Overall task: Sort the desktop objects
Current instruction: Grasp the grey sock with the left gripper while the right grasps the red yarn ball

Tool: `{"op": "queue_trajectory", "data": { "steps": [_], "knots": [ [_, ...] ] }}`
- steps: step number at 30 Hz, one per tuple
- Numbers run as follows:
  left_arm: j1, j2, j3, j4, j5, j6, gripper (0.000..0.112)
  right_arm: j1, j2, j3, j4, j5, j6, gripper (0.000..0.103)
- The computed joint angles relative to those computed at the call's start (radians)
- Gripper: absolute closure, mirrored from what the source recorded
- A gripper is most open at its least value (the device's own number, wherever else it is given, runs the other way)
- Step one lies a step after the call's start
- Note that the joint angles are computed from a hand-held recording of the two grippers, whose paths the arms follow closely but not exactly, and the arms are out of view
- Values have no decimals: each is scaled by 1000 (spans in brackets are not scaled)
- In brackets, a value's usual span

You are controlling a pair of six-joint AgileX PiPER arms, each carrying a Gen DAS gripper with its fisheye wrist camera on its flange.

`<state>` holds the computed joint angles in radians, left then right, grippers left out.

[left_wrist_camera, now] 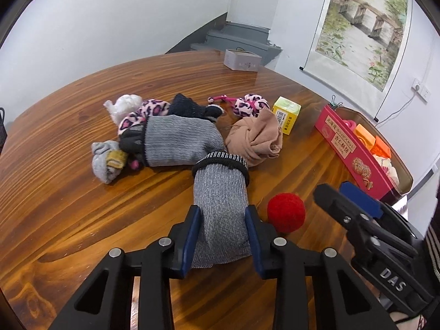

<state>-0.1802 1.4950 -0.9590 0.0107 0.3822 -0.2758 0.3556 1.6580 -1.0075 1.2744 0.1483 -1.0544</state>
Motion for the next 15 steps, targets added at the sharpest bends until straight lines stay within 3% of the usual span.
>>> {"op": "queue_trajectory", "data": {
  "steps": [5,9,15],
  "knots": [
    [0,-20,30,-36,-3,45,77,3,12,-10,-61,28,54,40],
    [-25,-13,29,14,-14,-4,69,0,12,-16,-138,32,143,40],
    [-45,13,25,94,-25,-76,69,-6,18,-29,-201,47,209,40]
  ]
}}
